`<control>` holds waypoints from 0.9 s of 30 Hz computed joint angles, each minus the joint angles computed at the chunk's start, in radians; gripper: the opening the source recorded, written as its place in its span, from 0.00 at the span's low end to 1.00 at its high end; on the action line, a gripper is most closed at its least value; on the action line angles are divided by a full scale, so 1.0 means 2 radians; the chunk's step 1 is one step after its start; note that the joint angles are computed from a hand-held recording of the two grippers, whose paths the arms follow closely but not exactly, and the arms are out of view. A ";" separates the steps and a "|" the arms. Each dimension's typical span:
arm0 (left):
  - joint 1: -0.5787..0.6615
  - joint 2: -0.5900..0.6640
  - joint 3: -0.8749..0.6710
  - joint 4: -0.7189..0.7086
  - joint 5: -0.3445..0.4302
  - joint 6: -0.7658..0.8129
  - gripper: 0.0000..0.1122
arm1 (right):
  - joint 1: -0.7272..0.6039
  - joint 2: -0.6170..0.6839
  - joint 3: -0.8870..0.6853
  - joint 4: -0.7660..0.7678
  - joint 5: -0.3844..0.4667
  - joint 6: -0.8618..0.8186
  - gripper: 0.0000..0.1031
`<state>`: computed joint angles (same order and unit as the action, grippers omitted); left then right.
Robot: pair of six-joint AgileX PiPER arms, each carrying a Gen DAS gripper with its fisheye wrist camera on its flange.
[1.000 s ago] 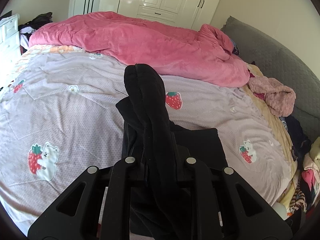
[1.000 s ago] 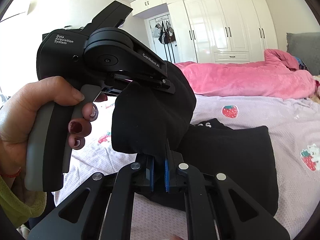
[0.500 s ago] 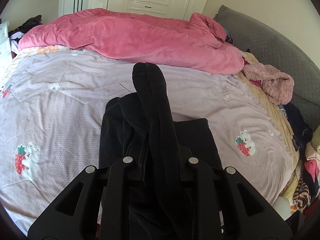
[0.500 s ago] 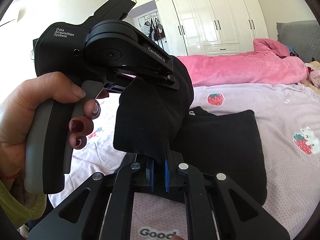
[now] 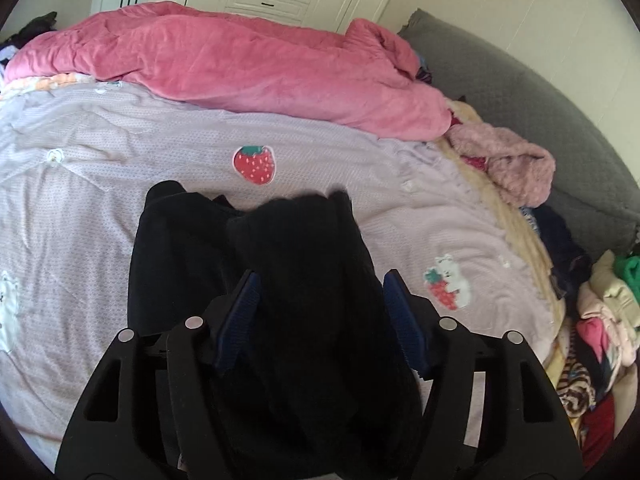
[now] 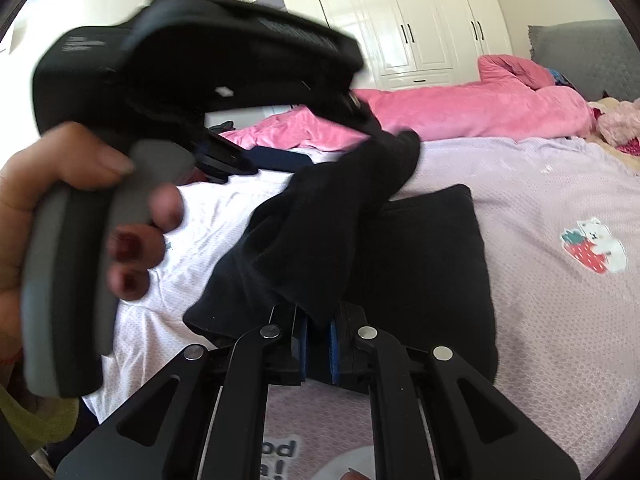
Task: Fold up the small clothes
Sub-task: 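Lower the folded side onto the shirt and open both grippers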
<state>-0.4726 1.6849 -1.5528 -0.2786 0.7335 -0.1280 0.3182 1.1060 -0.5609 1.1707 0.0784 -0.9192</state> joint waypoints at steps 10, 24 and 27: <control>0.016 -0.038 0.078 0.096 -0.025 -0.066 0.50 | -0.070 -0.034 0.025 -0.012 0.086 -0.007 0.10; -0.019 -0.037 0.145 0.213 -0.059 -0.124 0.50 | -0.236 0.045 -0.137 -0.128 0.285 0.104 0.55; -0.019 -0.044 0.155 0.206 -0.066 -0.118 0.50 | -0.213 0.113 -0.196 -0.177 0.288 0.161 0.59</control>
<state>-0.5097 1.5975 -1.2423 0.1325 0.6022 -0.3633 -0.1083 1.3321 -0.9531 0.8176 0.6546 -0.5981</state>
